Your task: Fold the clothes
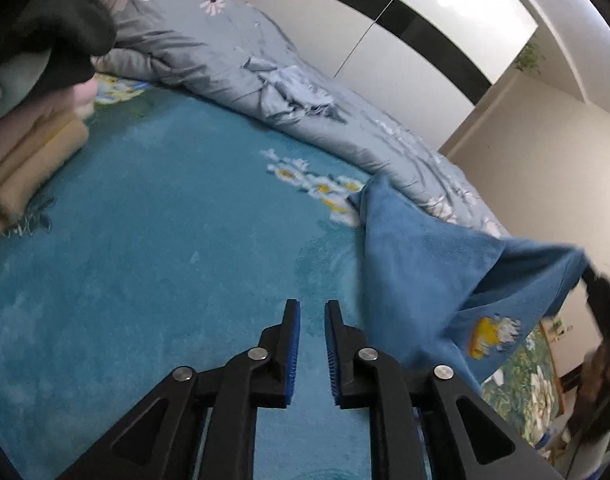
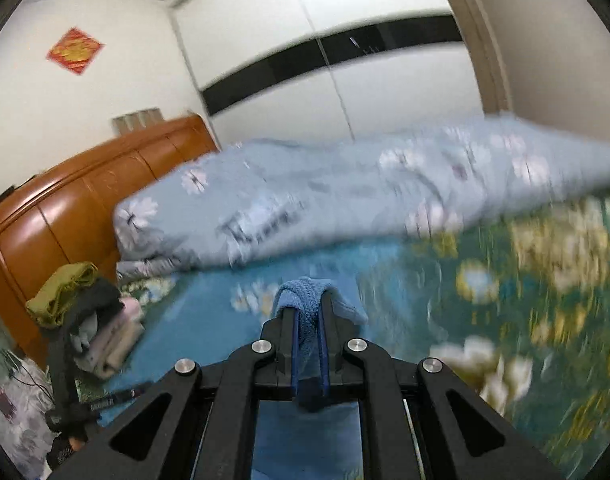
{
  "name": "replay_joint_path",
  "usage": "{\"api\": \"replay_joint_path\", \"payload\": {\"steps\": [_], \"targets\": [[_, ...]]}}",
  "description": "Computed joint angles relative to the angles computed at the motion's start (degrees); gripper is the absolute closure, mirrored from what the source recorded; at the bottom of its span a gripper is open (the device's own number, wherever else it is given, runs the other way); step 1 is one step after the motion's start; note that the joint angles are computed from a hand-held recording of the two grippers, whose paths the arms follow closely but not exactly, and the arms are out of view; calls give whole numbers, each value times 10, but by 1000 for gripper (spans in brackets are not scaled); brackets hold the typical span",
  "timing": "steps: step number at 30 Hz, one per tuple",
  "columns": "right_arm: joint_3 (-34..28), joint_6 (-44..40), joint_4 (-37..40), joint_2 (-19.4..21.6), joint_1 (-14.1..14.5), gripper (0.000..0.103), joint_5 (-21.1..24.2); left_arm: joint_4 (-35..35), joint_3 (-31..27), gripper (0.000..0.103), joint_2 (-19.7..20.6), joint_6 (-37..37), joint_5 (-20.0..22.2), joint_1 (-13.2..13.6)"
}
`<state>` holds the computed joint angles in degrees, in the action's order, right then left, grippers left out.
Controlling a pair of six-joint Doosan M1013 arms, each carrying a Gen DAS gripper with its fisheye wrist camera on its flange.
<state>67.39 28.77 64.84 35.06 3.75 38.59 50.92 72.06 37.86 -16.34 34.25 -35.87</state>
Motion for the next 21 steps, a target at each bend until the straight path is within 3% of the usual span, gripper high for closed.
{"api": "replay_joint_path", "payload": {"steps": [2,5,9,11,16,18,21], "targets": [[-12,-43,36,-6,-2,95,6,25,2,65,-6,-8,-1,-2],[-34,-109,85,-6,-14,95,77,55,-8,59,-10,9,1,-3],[-58,-162,108,-3,-25,95,175,55,-57,47,1,106,-5,-2],[-54,-164,89,-2,-27,95,198,31,-97,39,17,192,-9,-3],[-39,-150,31,0,-28,95,224,-125,-237,39,90,500,33,-1],[-30,-144,15,0,-29,95,231,-206,-280,39,116,615,29,1],[-28,-134,8,4,-38,94,251,-294,-331,39,148,747,39,1]]}}
